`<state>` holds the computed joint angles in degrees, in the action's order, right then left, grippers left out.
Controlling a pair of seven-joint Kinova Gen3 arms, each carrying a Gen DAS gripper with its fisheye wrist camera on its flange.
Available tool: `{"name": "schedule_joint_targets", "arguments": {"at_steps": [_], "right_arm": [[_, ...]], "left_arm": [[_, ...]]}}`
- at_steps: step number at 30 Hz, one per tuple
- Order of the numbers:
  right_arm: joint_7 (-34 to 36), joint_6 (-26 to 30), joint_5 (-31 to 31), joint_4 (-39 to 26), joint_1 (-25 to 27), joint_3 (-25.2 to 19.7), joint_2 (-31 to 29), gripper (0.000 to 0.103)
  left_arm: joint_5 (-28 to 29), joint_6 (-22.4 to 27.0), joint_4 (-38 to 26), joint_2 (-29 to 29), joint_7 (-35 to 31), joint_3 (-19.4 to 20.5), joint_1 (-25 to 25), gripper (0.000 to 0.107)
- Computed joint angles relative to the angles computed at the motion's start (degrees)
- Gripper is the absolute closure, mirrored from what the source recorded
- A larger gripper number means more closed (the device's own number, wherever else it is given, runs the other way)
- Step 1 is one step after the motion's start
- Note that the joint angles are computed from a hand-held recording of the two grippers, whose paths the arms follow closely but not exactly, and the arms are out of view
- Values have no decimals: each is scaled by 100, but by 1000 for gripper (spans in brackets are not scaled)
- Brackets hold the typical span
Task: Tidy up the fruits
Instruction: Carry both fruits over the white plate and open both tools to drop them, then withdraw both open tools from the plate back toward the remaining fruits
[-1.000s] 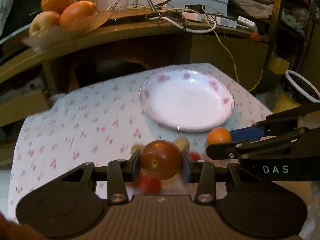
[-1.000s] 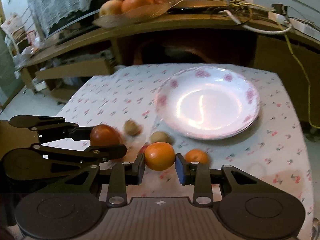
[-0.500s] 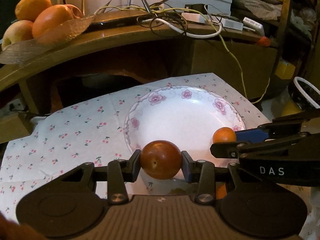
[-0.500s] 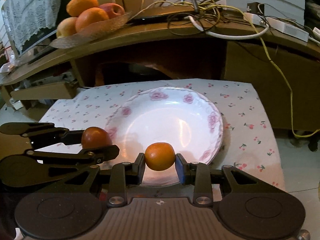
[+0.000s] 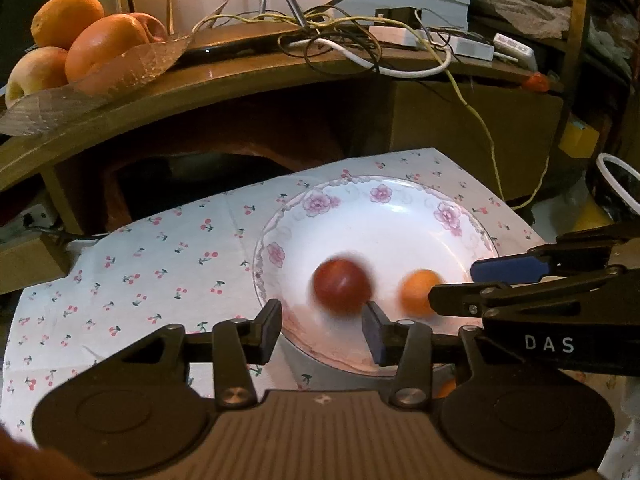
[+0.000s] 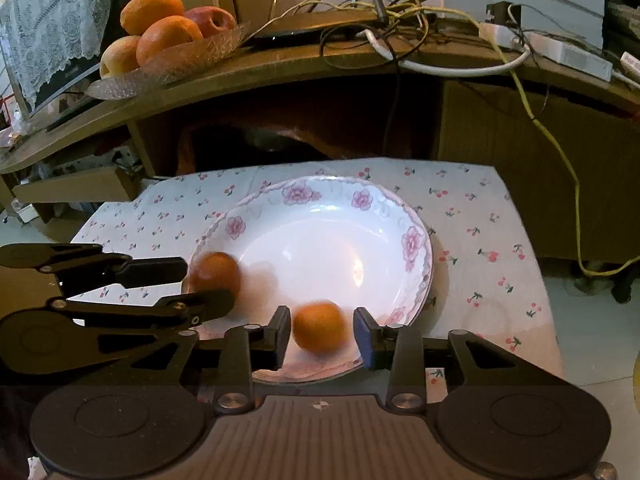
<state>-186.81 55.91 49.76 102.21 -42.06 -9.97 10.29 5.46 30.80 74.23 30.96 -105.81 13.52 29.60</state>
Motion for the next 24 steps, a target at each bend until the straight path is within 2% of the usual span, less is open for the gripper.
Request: {"name": "schedule_joint_targets", "arguments": {"at_steps": [8,14,17,24], "right_arm": [[-34,68,62,-24,-29,-43,-33,59],[14,125,25,-39,-77,-96,-84,58],[60,134,-38,-25,-98,-140,-133,57],[62,104,-137,143,-164,-313,-333,53]], "left_arm": [[173,-27,117,-134,-88,91,-163,55],[460,-19,244,-266,-347,300,-408,54],[642,38,318,-341,-535,403,-545,50],[982,136,707,-592,-1096,503,-858,49]]}}
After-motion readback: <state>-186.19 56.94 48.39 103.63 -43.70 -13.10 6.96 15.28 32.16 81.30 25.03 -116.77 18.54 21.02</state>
